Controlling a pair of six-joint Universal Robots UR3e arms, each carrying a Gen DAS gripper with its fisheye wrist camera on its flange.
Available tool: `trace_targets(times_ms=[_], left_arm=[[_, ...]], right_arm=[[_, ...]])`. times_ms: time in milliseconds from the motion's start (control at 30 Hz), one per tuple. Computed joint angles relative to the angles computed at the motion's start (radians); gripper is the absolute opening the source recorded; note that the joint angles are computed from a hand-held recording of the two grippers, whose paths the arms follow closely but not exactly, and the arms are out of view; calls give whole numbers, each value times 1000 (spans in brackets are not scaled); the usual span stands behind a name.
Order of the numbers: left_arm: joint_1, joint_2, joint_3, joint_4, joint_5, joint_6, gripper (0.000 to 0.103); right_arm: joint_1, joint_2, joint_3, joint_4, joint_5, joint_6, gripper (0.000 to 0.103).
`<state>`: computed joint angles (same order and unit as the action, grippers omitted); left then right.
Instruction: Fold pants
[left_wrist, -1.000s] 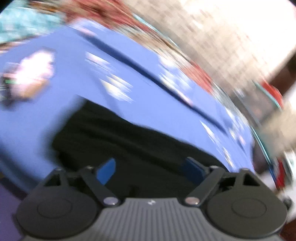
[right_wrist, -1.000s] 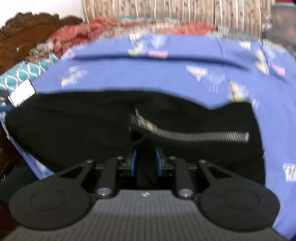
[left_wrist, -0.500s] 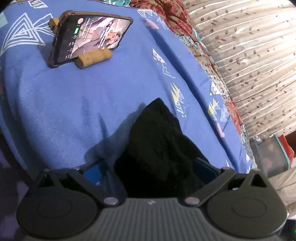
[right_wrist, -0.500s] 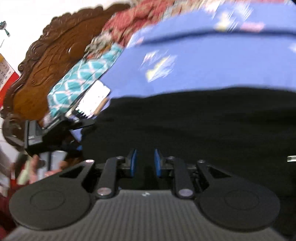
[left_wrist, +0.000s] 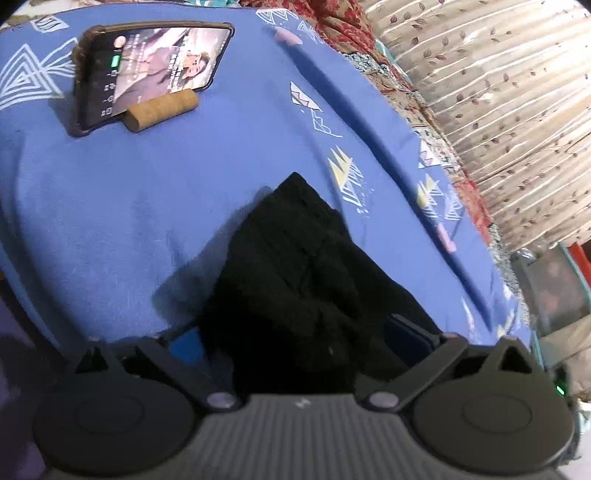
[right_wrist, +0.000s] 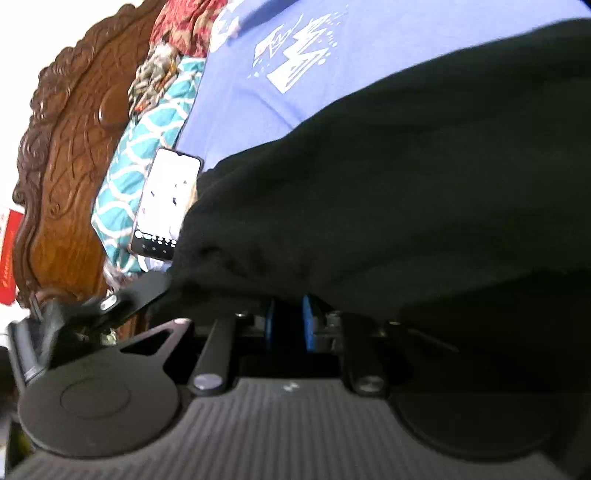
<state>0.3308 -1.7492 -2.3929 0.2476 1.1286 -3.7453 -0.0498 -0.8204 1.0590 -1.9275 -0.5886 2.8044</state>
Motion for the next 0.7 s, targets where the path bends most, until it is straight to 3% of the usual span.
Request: trace_targets(times_ms=[67,100,133,200,300,433,500,567,633,667,700], left_arm=[[-42,23,30,-49,74,-19,54],[-41,40,30,-51,61,-12,33],[-35,65,24,-49,29,-17,31],[-91,95,51,-36,49,3,30],[-313,46,223,-95,222,114,30],[-535,-95,415,-101,372,241,31],[-557,-132,469,-131,300,279,33],[-595,-179,526,-176,267,317,45],[-640,-237,597,-249,260,363,71],[-658,-264,632,-296,250,381,73],[-673,-277,649,-329,256,390,73]], right_arm=[[-10,-20,40,-17,11,2,18],[-18,-34,66,-22,19,-2,18],[-24,-21,51,-6,25,-13,18],[-29,4,24,10,39,-4,18],[-40,8,21,30,67,-4,23],[-116,-71,158,-112,89,23,20],[-202,-134,291,-240,93,40,24],[-296,-183,412,-343,136,76,28],[-385,-215,510,-417,218,108,41],[-413,-224,550,-476,246,138,48],[-436,-225,581,-536,272,163,64]])
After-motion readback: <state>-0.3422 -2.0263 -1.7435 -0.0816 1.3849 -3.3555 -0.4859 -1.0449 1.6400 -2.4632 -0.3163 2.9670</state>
